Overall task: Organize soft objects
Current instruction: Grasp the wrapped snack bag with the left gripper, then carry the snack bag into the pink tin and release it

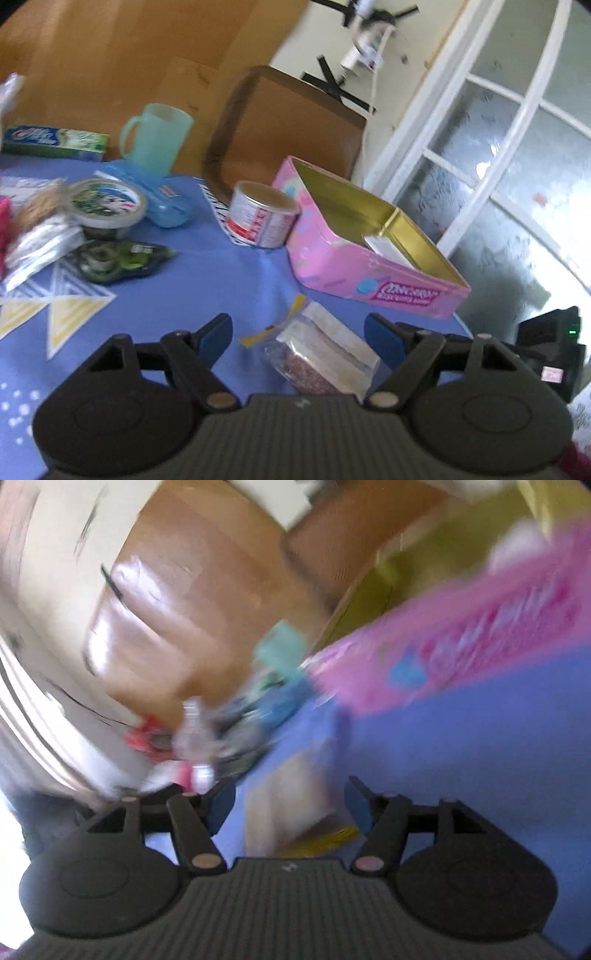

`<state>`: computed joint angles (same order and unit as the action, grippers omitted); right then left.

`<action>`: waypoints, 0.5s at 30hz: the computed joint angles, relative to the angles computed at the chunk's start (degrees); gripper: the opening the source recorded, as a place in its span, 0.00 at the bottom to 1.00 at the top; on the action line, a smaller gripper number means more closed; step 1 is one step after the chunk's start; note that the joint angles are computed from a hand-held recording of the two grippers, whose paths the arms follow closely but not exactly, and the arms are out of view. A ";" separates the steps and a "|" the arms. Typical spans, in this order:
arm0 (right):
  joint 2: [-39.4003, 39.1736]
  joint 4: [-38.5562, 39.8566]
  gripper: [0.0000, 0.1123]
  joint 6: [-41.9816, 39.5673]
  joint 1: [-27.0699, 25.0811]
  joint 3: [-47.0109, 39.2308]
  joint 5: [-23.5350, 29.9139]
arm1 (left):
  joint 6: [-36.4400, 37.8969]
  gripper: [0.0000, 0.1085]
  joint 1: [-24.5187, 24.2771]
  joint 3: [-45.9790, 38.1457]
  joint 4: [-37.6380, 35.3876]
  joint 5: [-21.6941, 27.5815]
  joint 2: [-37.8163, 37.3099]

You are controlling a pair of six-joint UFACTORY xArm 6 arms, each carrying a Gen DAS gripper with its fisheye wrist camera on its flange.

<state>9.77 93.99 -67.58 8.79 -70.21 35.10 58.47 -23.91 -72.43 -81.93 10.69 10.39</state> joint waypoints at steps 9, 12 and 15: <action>-5.00 2.18 0.70 -21.29 2.69 5.78 -7.24 | -16.29 0.75 0.76 0.75 16.26 4.68 0.54; -3.74 -3.11 0.77 -24.04 4.90 4.65 -9.70 | -22.56 0.75 1.65 -1.23 20.60 9.00 2.58; -1.02 -7.52 0.77 -26.60 8.45 2.64 -14.24 | -23.05 0.66 0.82 -2.97 21.83 8.15 4.96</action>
<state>8.75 86.47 -94.18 17.24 -67.57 20.85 35.42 -23.09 -75.40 -60.09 18.84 15.35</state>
